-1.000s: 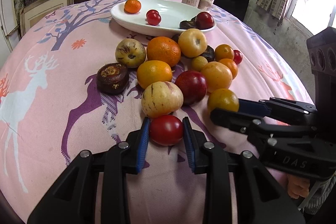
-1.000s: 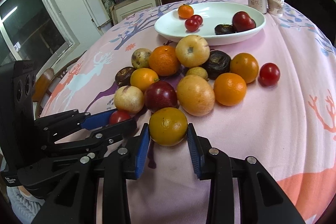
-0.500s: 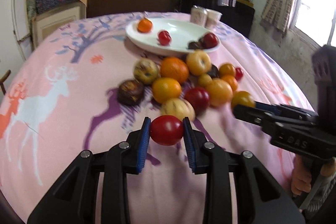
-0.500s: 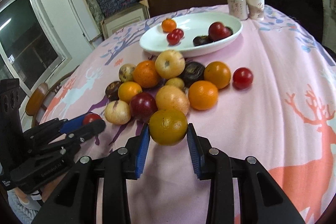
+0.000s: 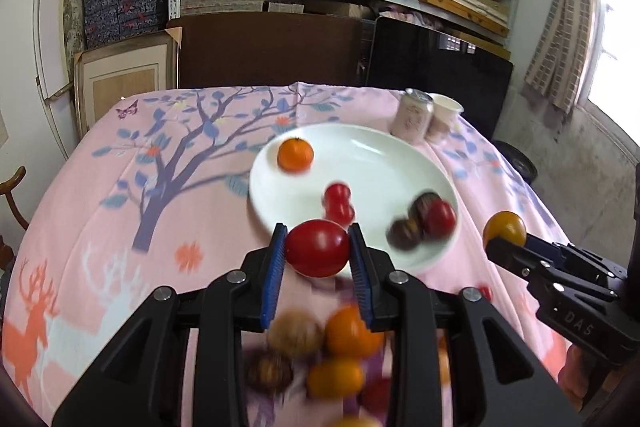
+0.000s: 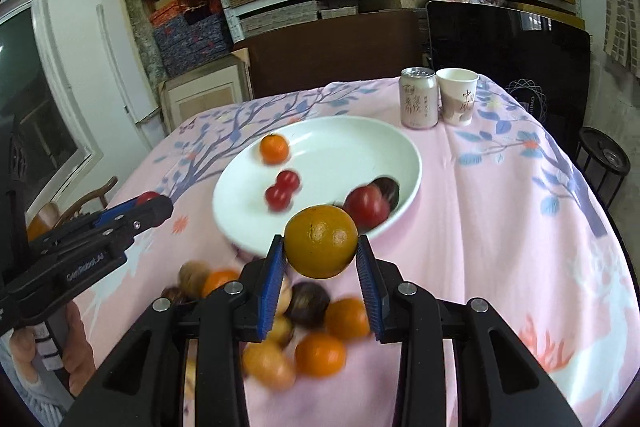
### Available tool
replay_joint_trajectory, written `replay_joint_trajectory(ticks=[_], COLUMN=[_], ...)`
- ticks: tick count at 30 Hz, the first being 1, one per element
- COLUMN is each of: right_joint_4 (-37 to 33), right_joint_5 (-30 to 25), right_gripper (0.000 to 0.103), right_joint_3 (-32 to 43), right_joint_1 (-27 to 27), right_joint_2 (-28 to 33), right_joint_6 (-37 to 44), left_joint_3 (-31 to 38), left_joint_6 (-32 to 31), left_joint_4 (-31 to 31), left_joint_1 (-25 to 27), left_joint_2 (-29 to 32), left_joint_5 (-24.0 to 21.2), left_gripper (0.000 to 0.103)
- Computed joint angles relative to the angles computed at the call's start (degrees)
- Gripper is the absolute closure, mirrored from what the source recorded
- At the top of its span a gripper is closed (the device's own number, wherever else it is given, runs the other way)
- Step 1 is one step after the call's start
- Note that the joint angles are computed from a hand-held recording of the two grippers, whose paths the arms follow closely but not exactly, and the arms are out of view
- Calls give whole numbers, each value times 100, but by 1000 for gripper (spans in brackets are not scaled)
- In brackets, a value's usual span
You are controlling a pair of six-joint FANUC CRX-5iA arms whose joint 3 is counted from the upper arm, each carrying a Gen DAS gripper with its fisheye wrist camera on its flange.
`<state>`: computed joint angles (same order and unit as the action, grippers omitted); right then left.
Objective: Organize fruits
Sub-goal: 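Carry the tomato and yellow fruit onto the white plate and open both tools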
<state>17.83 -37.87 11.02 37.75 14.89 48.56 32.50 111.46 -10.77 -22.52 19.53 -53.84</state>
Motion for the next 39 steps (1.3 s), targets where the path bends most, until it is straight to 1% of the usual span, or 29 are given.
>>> replay_joint_trajectory(ticks=[2, 6, 8, 9, 10, 11, 12, 13, 15, 17, 18, 19, 21, 24, 27, 29, 31, 32, 34, 36, 39], right_joint_4=[-340, -708, -813, -696, -514, -277, -167, -124, -172, -268, -221, -97, 192, 677, 781, 951, 1483, 1811, 2176, 2559, 3201], right_joint_5=[-254, -665, -806, -750, -674, -588, -543, -548, -561, -496, -453, -377, -206, -11, 116, 260, 499, 598, 740, 805, 847], right_gripper=[67, 67, 66, 63, 51, 47, 43, 42, 42, 40, 39, 37, 35, 31, 29, 24, 17, 15, 10, 7, 6], right_joint_3=[618, 1594, 1955, 1975, 1923, 1822, 1758, 1747, 1749, 1676, 1597, 1463, 1131, 701, 428, 116, -399, -679, -1066, -1431, -1919], right_joint_1=[-168, -338, -370, -365, -349, -329, -323, -316, -335, -357, -354, -339, -292, -201, -137, -94, -41, -15, 30, 88, 177], right_joint_2=[420, 1090, 1344, 1409, 1434, 1435, 1425, 1429, 1412, 1340, 1288, 1218, 1048, 838, 660, 481, 233, 103, -99, -284, -526], right_joint_6=[273, 672, 845, 742, 586, 438, 405, 417, 399, 365, 301, 186, -47, -419, -503, -662, -1167, -1472, -1785, -2088, -2510], left_joint_3=[427, 1305, 1594, 1660, 1731, 1792, 1769, 1694, 1640, 1608, 1538, 1475, 1464, 1325, 909, 634, 465, 337, 145, -209, -775], left_joint_6=[-32, -182, -257, -280, -340, -402, -363, -319, -315, -273, -201, -84, 82, 199, 324, 460, 482, 528, 615, 704, 780], left_joint_4=[8, 193, 227, 243, 274, 279, 236, 205, 312, 384, 325, 186, -62, -216, -478, -744, -951, -1123, -1315, -1462, -1443], left_joint_1=[32, 144, 166, 176, 182, 184, 179, 180, 219, 240, 226, 190, 116, 47, -51, -144, -223, -292, -370, -444, -470], left_joint_2=[327, 1038, 1288, 1375, 1462, 1544, 1552, 1522, 1524, 1504, 1442, 1375, 1307, 1163, 847, 635, 493, 382, 211, -64, -468], left_joint_5=[-147, -537, -661, -687, -730, -754, -703, -651, -609, -600, -546, -476, -491, -511, -410, -386, -425, -436, -416, -290, -91], left_gripper=[73, 73, 73, 71, 58, 50, 37, 30, 29, 20, 12, 9, 9, 8, 5, 5, 5, 5, 5, 5, 5])
